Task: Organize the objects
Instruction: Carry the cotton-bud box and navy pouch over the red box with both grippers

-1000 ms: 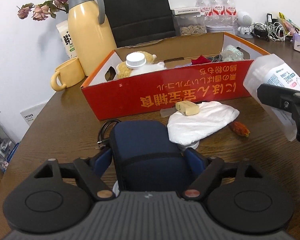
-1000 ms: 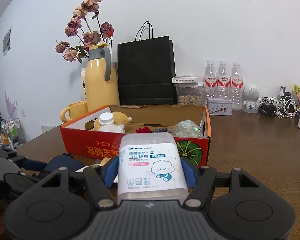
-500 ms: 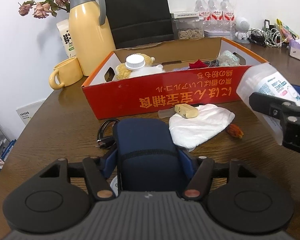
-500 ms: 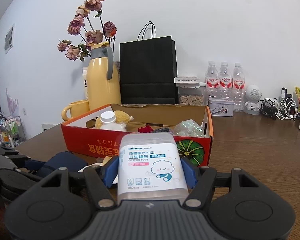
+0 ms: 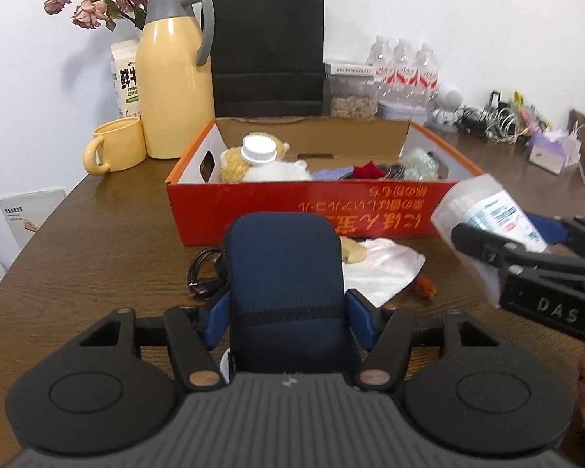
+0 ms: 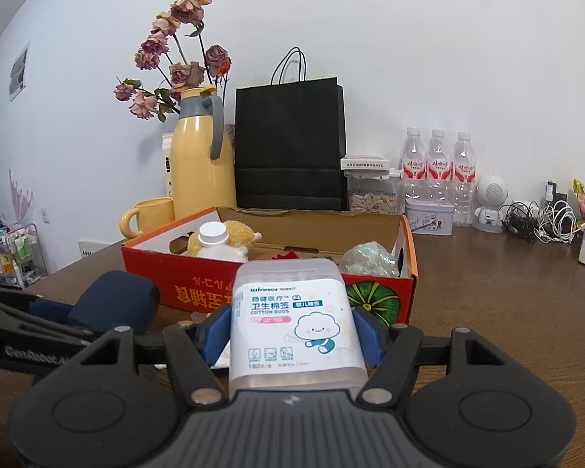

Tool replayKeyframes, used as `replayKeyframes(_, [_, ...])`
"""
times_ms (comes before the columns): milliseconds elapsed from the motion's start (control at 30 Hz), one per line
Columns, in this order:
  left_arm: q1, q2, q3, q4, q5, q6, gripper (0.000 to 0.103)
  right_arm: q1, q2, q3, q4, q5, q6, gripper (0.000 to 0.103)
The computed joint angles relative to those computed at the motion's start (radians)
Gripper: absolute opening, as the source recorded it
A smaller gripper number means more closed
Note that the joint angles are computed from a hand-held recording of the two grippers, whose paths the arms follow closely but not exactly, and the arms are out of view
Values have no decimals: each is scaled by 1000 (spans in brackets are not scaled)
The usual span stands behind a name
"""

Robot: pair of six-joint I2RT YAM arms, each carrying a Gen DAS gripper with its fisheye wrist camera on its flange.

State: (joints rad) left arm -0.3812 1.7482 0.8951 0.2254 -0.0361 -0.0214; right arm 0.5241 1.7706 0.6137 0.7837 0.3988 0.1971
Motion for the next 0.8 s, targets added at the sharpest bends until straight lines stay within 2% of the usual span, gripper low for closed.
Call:
replayKeyframes(233, [46,-34,15,-4,95,1,63,18,0,36,-28,17,-7,65])
replayKeyframes(433, [74,-22,106,-39,158,-7,63,12,-10,79,-56,12,-18,65])
replayKeyframes(567, [80,32,219,-55,179,-17,63,-9,2,147,-81,12,-38,65])
replayKeyframes(800, [70,225,528,-140,207,-66,63,-85,95,360,-182,-12,-57,65])
